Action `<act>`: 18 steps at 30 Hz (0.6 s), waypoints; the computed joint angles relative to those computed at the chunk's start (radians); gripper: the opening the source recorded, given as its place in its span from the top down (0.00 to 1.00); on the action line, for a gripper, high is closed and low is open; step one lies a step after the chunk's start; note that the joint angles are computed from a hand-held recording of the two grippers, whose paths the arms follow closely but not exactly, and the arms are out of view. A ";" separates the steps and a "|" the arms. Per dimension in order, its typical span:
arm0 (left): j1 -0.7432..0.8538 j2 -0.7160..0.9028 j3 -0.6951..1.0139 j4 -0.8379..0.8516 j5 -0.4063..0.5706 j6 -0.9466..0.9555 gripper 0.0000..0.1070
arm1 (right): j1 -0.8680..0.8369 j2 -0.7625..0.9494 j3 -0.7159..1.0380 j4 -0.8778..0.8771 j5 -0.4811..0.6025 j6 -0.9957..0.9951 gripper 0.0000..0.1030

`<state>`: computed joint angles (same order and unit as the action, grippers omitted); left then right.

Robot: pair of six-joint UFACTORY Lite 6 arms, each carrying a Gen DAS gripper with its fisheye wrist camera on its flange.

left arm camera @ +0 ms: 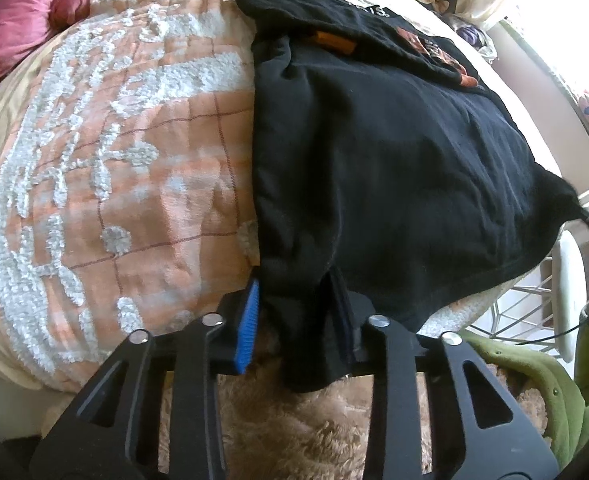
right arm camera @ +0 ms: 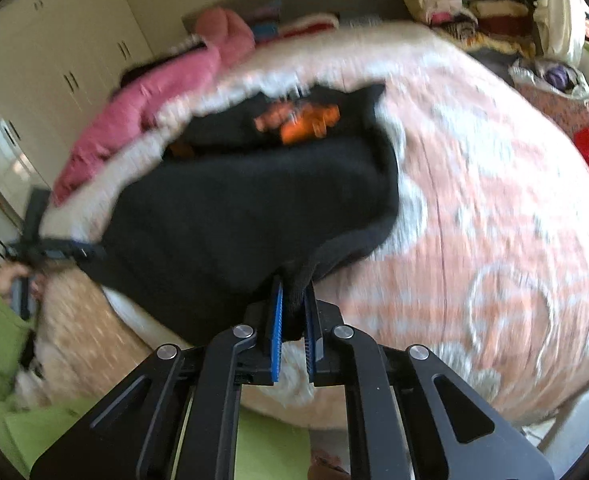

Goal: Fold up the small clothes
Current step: 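Grasp the hem with the left tool while the right tool grasps the hem, then lift the hem with both tools and fold it toward the collar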

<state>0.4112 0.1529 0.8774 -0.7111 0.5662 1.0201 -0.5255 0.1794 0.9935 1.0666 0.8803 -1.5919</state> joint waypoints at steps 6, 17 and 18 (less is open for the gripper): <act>0.050 -0.053 -0.008 -0.084 0.068 0.079 0.97 | -0.021 0.001 0.074 0.106 0.045 -0.012 0.92; 0.110 -0.139 0.091 -0.207 0.207 0.097 0.97 | -0.038 0.020 0.160 0.207 0.056 0.004 0.92; 0.113 -0.128 0.111 -0.218 0.214 0.094 0.97 | -0.039 0.028 0.176 0.213 0.054 0.011 0.92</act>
